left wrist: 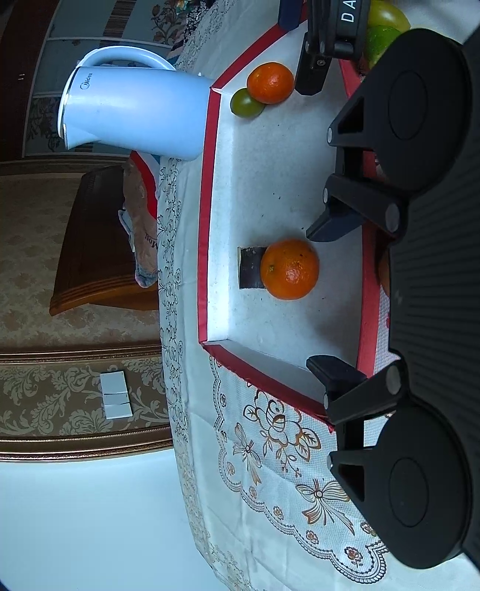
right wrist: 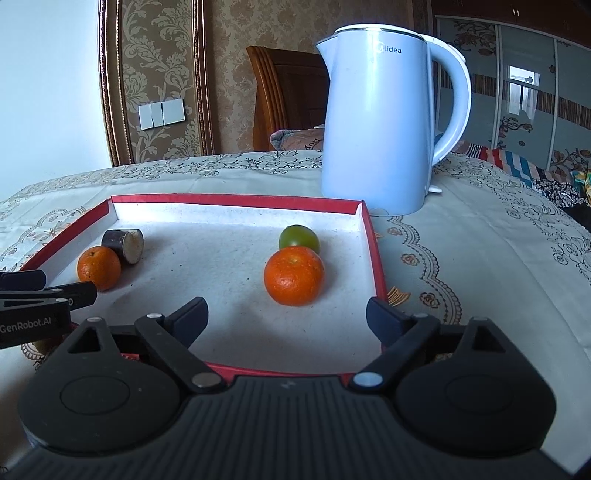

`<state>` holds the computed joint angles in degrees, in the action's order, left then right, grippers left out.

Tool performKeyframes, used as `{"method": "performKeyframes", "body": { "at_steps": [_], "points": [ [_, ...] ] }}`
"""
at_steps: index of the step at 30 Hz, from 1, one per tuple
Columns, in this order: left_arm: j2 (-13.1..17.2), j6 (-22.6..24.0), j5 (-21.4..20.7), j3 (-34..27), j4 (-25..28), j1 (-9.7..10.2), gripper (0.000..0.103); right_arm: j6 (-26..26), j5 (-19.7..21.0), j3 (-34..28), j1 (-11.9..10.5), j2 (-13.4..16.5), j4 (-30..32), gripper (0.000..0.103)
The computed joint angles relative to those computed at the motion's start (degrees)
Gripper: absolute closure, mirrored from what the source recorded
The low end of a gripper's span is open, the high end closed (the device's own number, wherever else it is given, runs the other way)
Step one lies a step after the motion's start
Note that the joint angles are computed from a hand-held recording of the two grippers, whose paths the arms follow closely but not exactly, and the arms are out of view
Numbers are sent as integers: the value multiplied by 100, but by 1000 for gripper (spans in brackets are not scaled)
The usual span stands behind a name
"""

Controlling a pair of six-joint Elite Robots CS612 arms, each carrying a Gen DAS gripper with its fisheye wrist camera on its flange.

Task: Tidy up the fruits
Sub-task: 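Withdraw both tools from the tray back toward the loose produce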

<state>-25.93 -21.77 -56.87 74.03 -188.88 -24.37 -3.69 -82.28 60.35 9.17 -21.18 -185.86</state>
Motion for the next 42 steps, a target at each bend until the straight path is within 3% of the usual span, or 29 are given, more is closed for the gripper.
{"method": "performKeyframes", "body": {
  "at_steps": [4, 6, 14, 22, 27, 33, 38, 42],
  "points": [
    [-48, -31, 77, 146, -228, -23, 35, -7, 44, 111, -6, -39, -145, 7],
    [-72, -30, 76, 218, -343, -31, 28, 21, 77, 149, -13, -52, -207, 7],
    [-121, 136, 208, 413, -654, -102, 27, 29, 119, 213, -24, -75, -297, 5],
    [-316, -150, -168, 810, -719, -73, 26, 104, 345, 533, -73, -202, -608, 3],
    [-386, -204, -214, 997, -792, -69, 26, 128, 208, 700, -67, -251, -877, 0],
    [-423, -384, -374, 1015, -612, -23, 26, 311, 394, 928, -146, -353, -803, 0],
    [-420, -395, -349, 999, -509, -23, 26, 1007, 710, 1120, -291, -362, -1284, 0],
    [-417, -451, -382, 974, -423, -8, 26, 1078, 723, 1187, -318, -393, -1253, 0]
  ]
}}
